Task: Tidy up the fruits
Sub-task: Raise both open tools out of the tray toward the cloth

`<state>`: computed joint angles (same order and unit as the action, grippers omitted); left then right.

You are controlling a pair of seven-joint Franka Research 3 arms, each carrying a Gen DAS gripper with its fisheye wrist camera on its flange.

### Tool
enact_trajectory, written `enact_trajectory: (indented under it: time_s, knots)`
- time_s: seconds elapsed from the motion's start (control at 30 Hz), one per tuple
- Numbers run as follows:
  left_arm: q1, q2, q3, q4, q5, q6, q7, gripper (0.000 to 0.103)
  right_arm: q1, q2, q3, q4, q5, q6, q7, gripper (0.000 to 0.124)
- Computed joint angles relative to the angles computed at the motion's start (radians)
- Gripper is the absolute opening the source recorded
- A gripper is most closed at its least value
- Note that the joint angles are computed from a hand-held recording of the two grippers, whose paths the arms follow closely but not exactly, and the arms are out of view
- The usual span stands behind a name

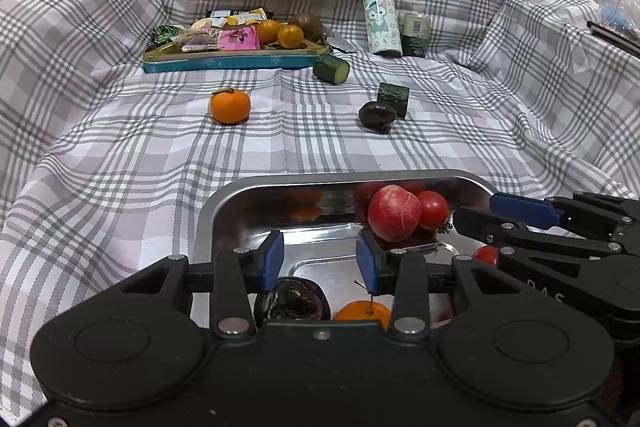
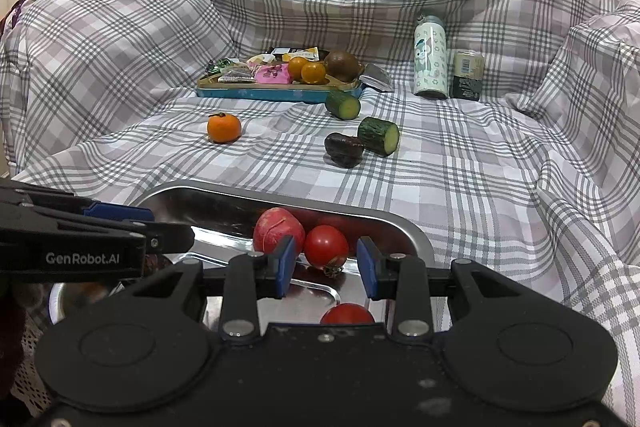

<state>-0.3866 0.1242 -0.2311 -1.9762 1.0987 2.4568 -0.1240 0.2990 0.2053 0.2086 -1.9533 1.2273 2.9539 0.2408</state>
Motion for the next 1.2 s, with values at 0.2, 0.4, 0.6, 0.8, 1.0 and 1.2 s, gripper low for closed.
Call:
enact_trajectory:
  time_s: [0.2, 0.4, 0.6, 0.8, 1.0, 1.2]
  knots:
    - [-0.017, 0.006, -0.004, 0.014, 0.032, -0.064, -0.009, 0.048, 0.001, 0.004, 0.0, 0.001, -0.01, 0.005, 0.012, 0.037]
    - [-0.032, 0.012, -0.01, 0.027, 0.05, -0.134, -0.02, 0.048, 0.001, 0.008, 0.001, 0.003, -0.03, 0.016, 0.049, 0.042]
    - [-0.055, 0.023, -0.014, 0.049, 0.066, -0.24, -0.04, 0.049, -0.001, 0.014, 0.004, 0.006, -0.038, 0.043, 0.092, 0.045]
    - [-0.05, 0.012, -0.014, 0.043, 0.043, -0.258, -0.06, 0.049, -0.017, 0.017, 0.056, 0.005, 0.077, 0.154, 0.002, 0.045]
    - [-0.045, 0.008, -0.018, 0.045, 0.013, -0.278, -0.063, 0.049, -0.004, 0.024, 0.056, 0.024, 0.151, 0.197, -0.099, 0.044]
    - [-0.053, 0.007, -0.022, 0.05, 0.035, -0.312, -0.068, 0.049, 0.01, 0.01, 0.01, -0.003, -0.044, 0.119, 0.11, 0.044]
